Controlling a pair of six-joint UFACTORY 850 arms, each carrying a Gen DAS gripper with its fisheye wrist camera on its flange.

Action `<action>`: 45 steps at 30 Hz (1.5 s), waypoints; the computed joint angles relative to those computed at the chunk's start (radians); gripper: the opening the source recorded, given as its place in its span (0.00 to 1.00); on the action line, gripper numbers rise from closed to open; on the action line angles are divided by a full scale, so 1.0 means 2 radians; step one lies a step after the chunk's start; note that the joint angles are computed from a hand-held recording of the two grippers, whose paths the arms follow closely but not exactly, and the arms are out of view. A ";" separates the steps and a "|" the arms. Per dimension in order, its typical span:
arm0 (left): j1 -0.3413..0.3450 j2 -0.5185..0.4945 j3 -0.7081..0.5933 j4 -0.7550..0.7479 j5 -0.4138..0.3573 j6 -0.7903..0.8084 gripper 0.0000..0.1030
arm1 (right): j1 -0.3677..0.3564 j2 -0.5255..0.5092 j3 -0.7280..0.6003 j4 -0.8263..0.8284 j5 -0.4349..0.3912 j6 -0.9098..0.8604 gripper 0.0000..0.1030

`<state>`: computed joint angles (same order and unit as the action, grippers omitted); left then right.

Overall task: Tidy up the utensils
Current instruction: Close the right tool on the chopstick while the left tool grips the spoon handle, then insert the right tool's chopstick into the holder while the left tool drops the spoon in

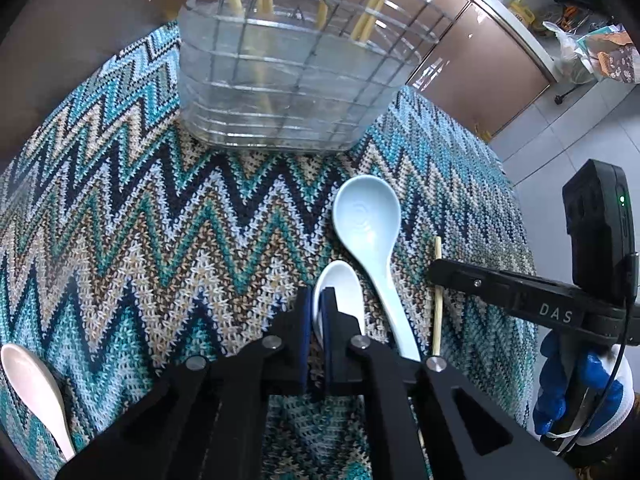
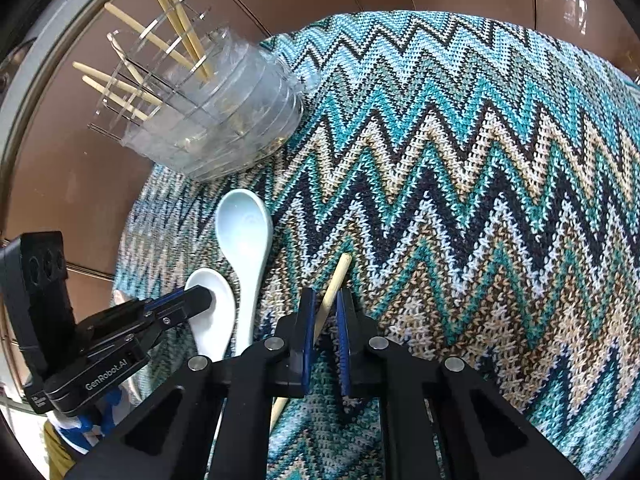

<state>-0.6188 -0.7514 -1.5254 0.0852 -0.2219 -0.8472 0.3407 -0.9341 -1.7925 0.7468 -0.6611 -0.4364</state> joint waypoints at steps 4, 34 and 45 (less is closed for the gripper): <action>-0.004 0.020 0.024 0.076 0.016 -0.084 0.04 | -0.002 0.023 0.029 0.041 0.009 -0.046 0.09; -0.051 0.189 0.096 0.748 -0.243 -0.726 0.04 | 0.017 0.243 0.171 0.605 0.120 -0.685 0.05; -0.032 0.045 -0.061 0.786 -0.378 -0.679 0.04 | 0.035 0.143 0.050 0.748 0.141 -0.875 0.05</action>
